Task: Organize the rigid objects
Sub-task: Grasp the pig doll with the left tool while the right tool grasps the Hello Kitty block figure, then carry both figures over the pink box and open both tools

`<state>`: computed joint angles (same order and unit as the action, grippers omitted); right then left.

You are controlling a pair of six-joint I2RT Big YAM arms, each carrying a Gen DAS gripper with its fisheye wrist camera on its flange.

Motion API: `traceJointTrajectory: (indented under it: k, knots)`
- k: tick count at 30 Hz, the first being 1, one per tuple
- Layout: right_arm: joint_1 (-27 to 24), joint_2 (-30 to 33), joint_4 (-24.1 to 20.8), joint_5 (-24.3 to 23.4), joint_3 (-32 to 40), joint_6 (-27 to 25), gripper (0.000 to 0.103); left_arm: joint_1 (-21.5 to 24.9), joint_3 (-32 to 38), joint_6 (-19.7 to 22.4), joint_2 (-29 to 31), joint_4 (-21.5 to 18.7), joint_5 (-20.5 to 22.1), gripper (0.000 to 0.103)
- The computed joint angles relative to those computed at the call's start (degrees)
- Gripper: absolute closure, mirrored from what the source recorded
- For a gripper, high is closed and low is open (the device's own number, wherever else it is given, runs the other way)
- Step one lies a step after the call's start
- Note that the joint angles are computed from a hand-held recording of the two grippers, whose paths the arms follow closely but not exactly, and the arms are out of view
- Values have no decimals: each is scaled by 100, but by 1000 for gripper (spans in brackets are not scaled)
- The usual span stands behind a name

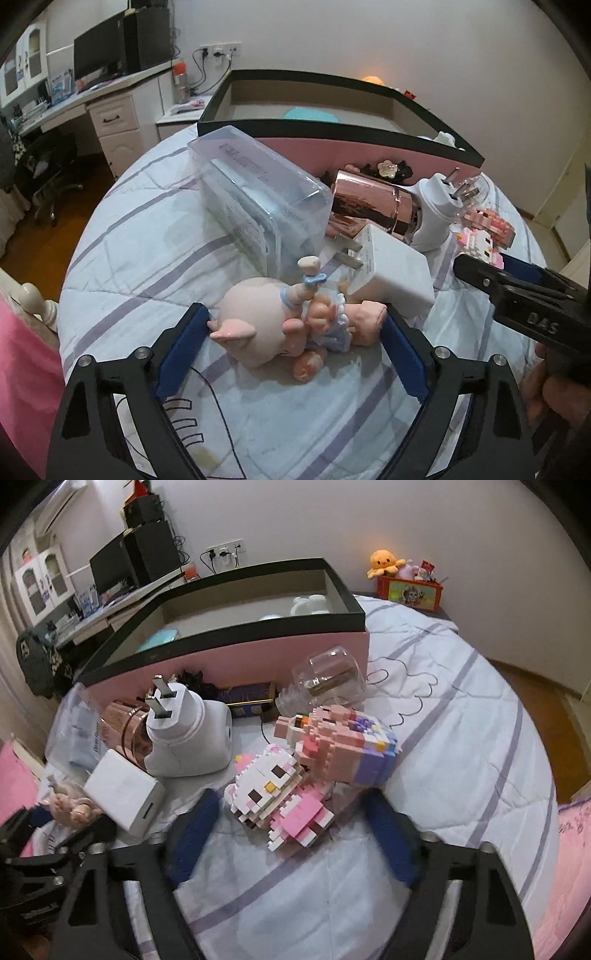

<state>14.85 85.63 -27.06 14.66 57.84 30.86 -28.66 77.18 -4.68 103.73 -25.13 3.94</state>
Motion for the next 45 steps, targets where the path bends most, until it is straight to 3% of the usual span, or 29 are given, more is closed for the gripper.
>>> traceJointTrajectory:
  k: [3, 17, 25, 34, 41, 45]
  knots:
    - [12, -98, 52, -65, -76, -92, 44, 46, -61, -49, -40, 64, 125, 11]
    - [115, -817, 141, -472, -460, -113, 44, 265, -667, -140, -606, 287, 226, 11]
    - [91, -1009, 182, -537, -187, -401, 44, 304, -627, -55, -987, 479, 291, 11]
    - [-407, -554, 346, -690, 744, -1132, 44, 285, 685, 66, -437, 550, 200, 11]
    - [-737, 227, 239, -918, 1628, -1412, 44, 198, 2334, 22, 636, -20, 206, 11]
    - [-891, 668, 102, -1070, 2042, -1463, 44, 136, 3382, 82, 1324, -550, 148, 11]
